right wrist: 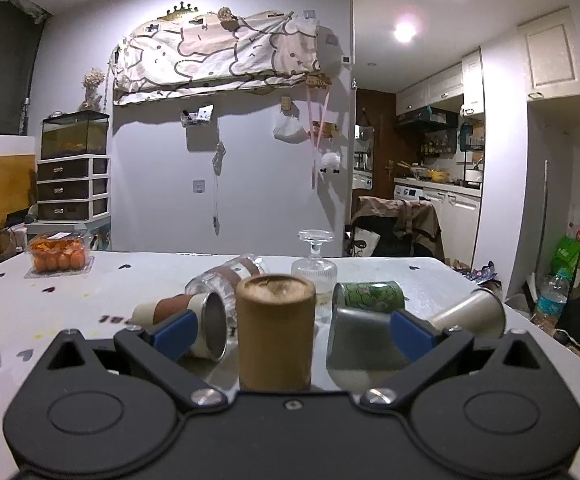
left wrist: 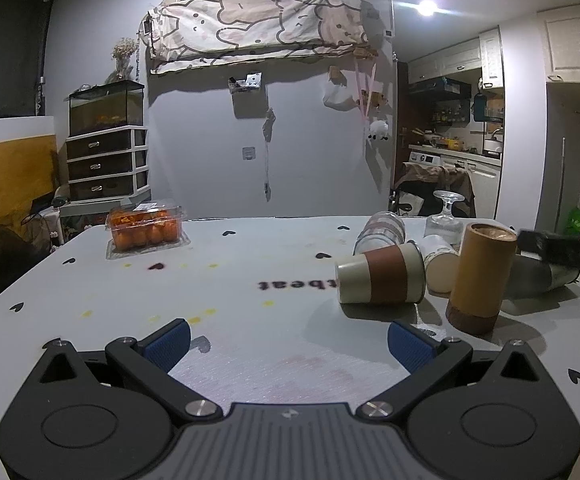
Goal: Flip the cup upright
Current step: 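Close the right tool around the tall tan paper cup lying on its side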
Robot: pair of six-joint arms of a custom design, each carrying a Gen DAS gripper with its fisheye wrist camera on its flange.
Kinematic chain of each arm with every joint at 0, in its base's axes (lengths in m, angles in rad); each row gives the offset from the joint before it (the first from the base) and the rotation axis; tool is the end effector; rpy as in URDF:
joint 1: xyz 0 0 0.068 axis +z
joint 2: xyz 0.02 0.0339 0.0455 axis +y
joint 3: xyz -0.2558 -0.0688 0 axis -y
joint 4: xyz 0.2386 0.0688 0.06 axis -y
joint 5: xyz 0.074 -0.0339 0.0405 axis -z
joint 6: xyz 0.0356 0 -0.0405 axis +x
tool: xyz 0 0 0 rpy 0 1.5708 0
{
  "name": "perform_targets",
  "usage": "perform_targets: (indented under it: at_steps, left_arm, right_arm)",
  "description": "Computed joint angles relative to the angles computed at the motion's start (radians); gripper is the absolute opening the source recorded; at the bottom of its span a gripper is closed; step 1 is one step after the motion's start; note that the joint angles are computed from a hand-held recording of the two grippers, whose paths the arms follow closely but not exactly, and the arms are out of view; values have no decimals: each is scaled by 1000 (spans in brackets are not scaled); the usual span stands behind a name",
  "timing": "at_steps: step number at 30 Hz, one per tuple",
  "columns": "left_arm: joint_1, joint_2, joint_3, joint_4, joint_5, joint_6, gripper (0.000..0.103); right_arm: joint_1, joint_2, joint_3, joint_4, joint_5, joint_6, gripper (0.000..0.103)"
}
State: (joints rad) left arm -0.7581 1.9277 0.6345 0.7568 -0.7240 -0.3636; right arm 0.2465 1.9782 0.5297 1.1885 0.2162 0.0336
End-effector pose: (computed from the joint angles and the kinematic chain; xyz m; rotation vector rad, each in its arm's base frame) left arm 0.2478 -0.2022 0.0887 -0.0293 1.9636 0.0347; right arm 0.3075 0.0695 0.0909 -0.0424 1.8241 -0.0003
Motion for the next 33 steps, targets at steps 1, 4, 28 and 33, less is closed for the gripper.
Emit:
perform_targets:
  at_steps: [1, 4, 28, 33]
  left_arm:
    - [1, 0, -2, 1, 0, 0, 103]
    - [1, -1, -2, 0, 0, 0, 103]
    - [4, 11, 3, 5, 10, 0, 103]
    - [3, 12, 3, 1, 19, -3, 103]
  right_arm:
    - [-5, 2, 31, -35, 0, 1, 103]
    - [-26, 12, 123, -127, -35, -4, 103]
    - [-39, 123, 551, -689, -121, -19, 70]
    - [-11, 26, 420, -609, -232, -27, 70]
